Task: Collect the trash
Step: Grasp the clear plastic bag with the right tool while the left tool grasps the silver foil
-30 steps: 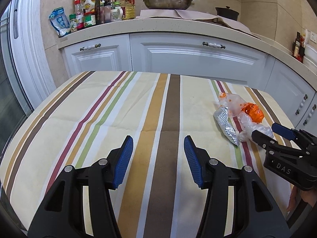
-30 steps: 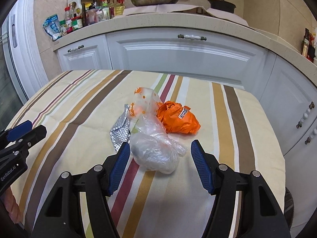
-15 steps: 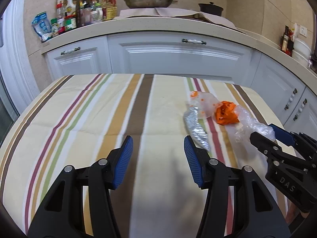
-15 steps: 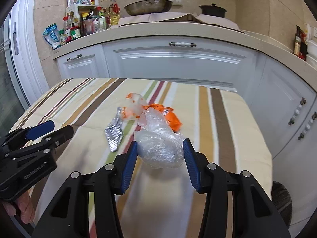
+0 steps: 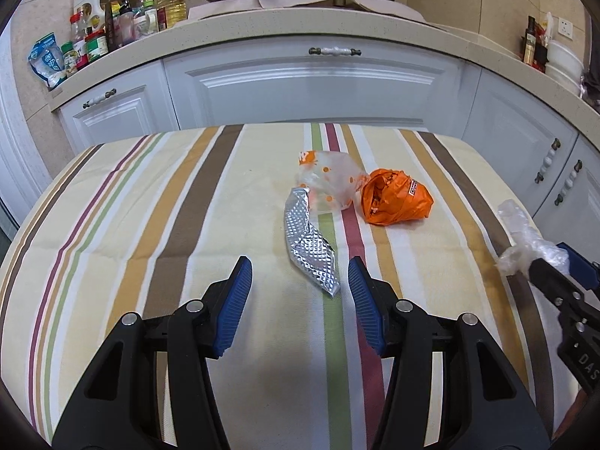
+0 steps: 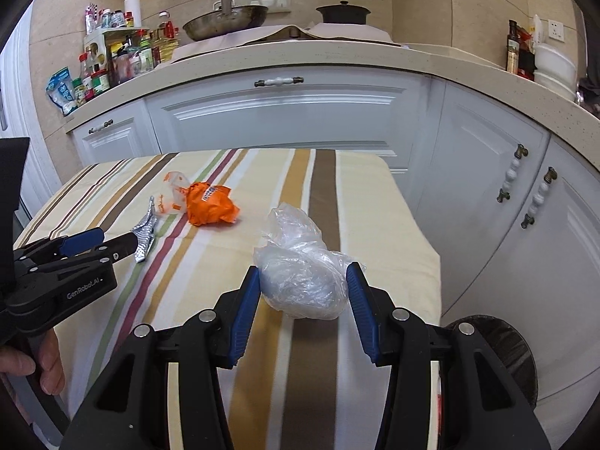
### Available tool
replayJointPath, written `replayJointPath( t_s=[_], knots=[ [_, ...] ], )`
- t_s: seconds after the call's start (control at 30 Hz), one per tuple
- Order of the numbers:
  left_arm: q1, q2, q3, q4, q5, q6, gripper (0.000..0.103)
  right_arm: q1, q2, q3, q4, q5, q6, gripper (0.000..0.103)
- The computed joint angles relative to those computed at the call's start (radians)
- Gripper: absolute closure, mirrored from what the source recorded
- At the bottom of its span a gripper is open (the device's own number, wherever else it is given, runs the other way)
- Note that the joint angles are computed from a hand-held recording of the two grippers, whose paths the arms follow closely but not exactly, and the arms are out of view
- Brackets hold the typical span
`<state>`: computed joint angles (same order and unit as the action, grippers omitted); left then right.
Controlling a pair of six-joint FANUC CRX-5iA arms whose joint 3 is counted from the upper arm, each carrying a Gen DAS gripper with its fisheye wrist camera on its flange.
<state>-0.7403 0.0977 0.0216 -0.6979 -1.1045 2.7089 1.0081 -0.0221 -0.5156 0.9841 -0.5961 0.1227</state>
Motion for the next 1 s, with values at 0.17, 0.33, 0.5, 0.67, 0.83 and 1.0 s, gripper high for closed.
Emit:
replayJointPath(
  t_s=[0.17,0.33,0.5,0.67,0.83,1.0],
  knots=[
    [0.022,0.026,0.018,0.026,0.0,-0.015,0.051,-0.016,-0.019,-0.019,0.002,0.026,-0.003,0.056],
    [0.058,0.04,0.017,0.084,0.026,-0.062,0.07,-0.024,-0.026,-0.025,-0.016,0.041,0.012,0.056],
    [0.082,0.029,-0.007,0.126,0.07,-0.096,0.085,-0.025,-0.025,-0.021,-0.032,0.043,0.028,0.056],
    [0.054,0.008,-0.02,0.083,0.06,-0.069,0.085,-0.021,-0.024,-0.023,-0.02,0.036,0.02,0.056],
    [0.034,-0.02,-0.039,0.061,0.045,-0.06,0.086,-0.018,-0.024,-0.025,-0.006,0.036,0.01,0.056],
    [0.012,-0.063,-0.067,0.047,0.026,-0.045,0.086,-0.009,-0.03,-0.033,0.024,0.031,-0.009,0.056]
  ],
)
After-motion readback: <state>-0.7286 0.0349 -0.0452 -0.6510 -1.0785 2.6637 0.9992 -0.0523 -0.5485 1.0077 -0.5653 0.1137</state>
